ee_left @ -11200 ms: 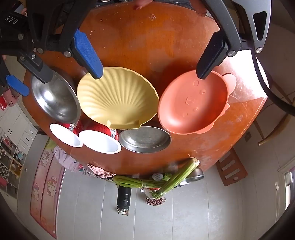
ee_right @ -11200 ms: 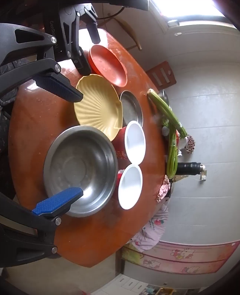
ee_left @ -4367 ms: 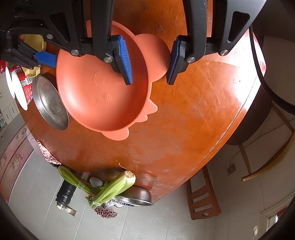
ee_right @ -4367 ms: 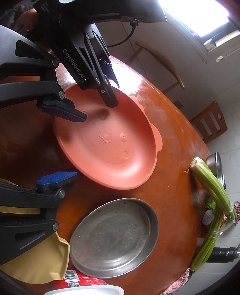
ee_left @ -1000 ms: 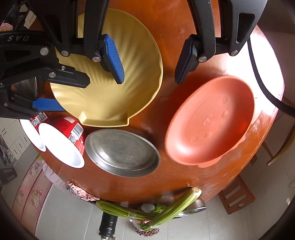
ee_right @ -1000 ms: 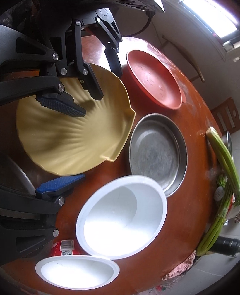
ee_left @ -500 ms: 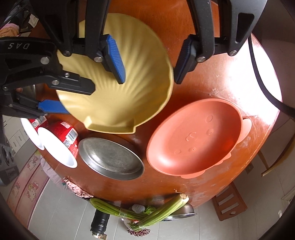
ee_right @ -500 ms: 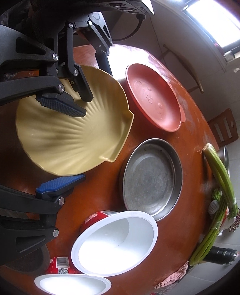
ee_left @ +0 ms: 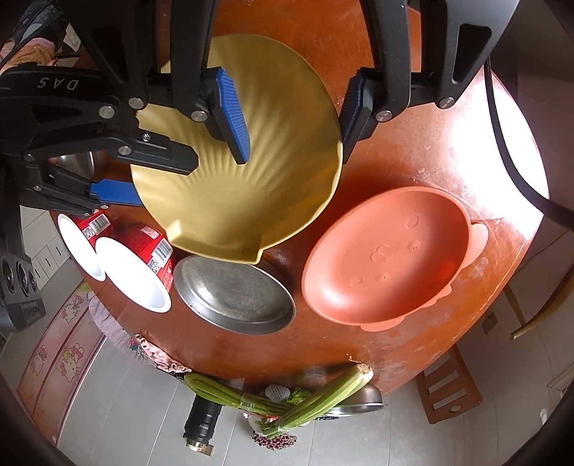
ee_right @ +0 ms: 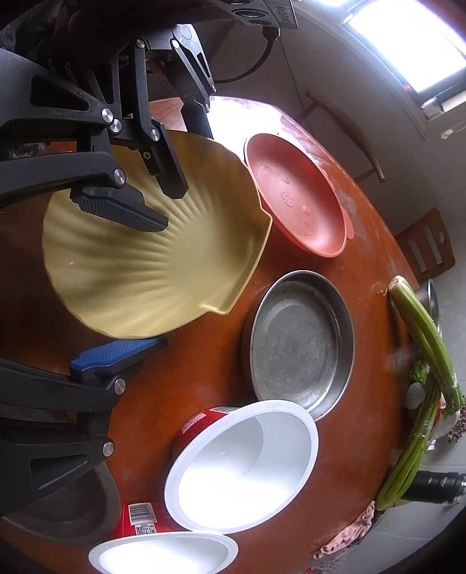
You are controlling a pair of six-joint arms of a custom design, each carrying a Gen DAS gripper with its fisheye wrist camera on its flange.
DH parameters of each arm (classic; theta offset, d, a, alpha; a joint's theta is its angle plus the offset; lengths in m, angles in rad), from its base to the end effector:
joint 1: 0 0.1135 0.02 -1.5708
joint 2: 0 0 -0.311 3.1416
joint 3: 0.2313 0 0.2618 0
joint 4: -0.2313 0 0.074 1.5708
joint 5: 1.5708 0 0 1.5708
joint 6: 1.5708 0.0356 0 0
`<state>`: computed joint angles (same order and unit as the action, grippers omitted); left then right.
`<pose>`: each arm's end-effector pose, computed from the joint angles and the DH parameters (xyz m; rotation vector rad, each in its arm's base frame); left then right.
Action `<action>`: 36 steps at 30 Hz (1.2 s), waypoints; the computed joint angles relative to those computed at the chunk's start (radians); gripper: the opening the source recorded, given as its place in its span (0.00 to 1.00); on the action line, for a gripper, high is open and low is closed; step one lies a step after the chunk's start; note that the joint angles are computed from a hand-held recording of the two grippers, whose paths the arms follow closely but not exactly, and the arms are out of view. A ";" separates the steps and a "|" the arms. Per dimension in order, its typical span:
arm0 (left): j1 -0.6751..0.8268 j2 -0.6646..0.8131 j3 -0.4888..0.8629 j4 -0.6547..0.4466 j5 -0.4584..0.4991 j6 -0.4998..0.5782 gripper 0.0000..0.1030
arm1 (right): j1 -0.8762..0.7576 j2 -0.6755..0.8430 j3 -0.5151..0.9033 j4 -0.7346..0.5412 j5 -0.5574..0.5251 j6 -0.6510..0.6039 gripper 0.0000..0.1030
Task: Organize plates and bowls
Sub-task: 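Lift the yellow plate and carry it over the orange plate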
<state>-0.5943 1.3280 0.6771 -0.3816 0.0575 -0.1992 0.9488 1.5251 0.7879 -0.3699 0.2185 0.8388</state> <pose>0.1981 -0.1363 0.2147 0.5397 2.5893 -0.3521 0.1714 0.2259 0.2000 -0.0776 2.6673 0.3076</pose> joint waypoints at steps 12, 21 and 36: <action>0.062 -0.065 0.028 -0.044 0.022 0.027 0.46 | 0.010 -0.007 0.059 -0.036 0.037 -0.013 0.59; 0.178 -0.063 0.079 -0.069 0.051 0.090 0.46 | 0.003 0.067 0.192 -0.075 0.051 -0.076 0.59; 0.369 0.056 0.187 -0.057 0.153 0.179 0.46 | -0.067 0.235 0.458 -0.137 0.044 -0.174 0.59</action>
